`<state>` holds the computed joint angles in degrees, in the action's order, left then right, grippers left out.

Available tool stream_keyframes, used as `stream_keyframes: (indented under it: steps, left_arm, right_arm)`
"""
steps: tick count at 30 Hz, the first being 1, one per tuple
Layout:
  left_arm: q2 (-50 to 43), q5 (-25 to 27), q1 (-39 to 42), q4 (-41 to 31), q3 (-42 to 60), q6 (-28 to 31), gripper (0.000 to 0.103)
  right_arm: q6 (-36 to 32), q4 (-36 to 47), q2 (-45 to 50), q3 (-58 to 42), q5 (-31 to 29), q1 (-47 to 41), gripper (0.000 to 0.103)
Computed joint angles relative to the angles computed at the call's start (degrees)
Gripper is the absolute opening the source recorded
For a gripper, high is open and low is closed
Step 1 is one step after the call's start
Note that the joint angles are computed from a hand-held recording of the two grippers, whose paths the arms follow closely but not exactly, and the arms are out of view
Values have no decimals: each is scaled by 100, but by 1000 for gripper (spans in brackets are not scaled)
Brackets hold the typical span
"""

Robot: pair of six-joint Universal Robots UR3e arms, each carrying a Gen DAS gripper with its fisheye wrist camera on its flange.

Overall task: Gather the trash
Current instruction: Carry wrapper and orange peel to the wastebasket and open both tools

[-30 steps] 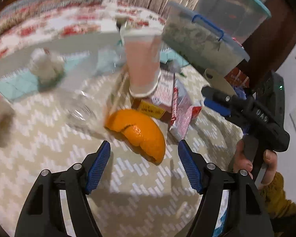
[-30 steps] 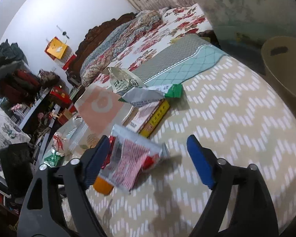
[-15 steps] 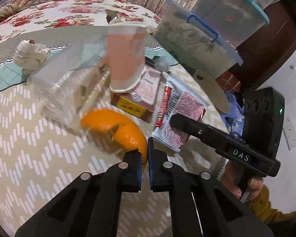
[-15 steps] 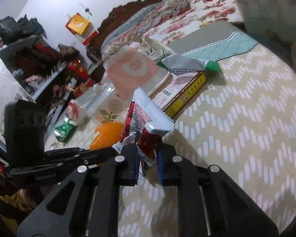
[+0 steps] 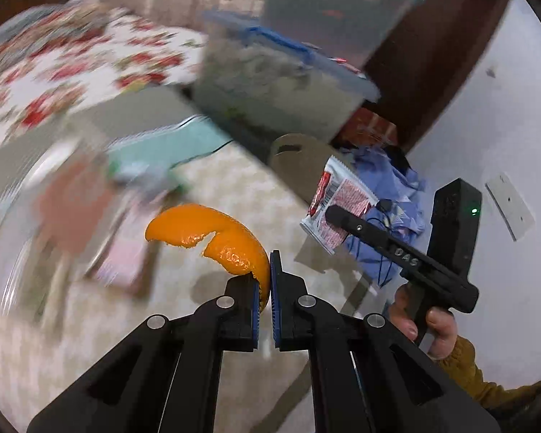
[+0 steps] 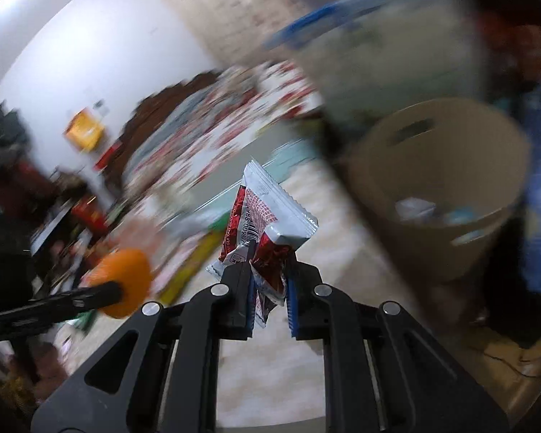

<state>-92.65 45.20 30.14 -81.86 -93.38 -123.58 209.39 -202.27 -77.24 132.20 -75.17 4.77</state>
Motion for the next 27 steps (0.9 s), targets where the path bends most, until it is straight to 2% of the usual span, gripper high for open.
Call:
stream_keyframes:
  steps: [3,6,10,12,14,15,16,18,20,24,27]
  left_arm:
    - [-640,42,-964,676,599,-770,5]
    - [-1665,244,-1980,1144,1766,-1609,5]
    - [-3075,508,-2888,1017,3702,-2362,5]
    - [-3775,747,-3308,1092,4612,-2728,11]
    - [-4291,1064,-3593,1122,5279,-2972,53]
    - [-4477,1297,-3729,1287,5439,-3152,58]
    - [-4568,1451,-3810,1453,5459,-3249,58]
    - [-4575,1490,-3811,1472,5384,-3238,58]
    - [-4225,1390,-3674,1731,4761,-3216,58]
    - [-2935,1035,-3094,2402,2783,-2793,58]
    - [-1832,735,-2434,2572,1265,-2159,58]
  right_arm:
    - [-158,-89,-376,558,133,-866,16]
    - [-435,111,-459,627,230,-1509,17]
    - [-734,458,-59,179,154,-1841,19]
    - [-903,632,234,-80,300,-2009,21]
    - [-979,891,417,-338,309,-2039,47]
    - [-1000,938,486,-399,338,-2071,76]
    - [-972,707,552,-343,346,-2109,83]
    - [-987,404,549,-229,165,-2033,83]
    - [-974,204,482,-138,-47,-1959,82]
    - [-607,-281,253,273,-30,-2032,79]
    - [-431,-424,77,440,106,-2012,70]
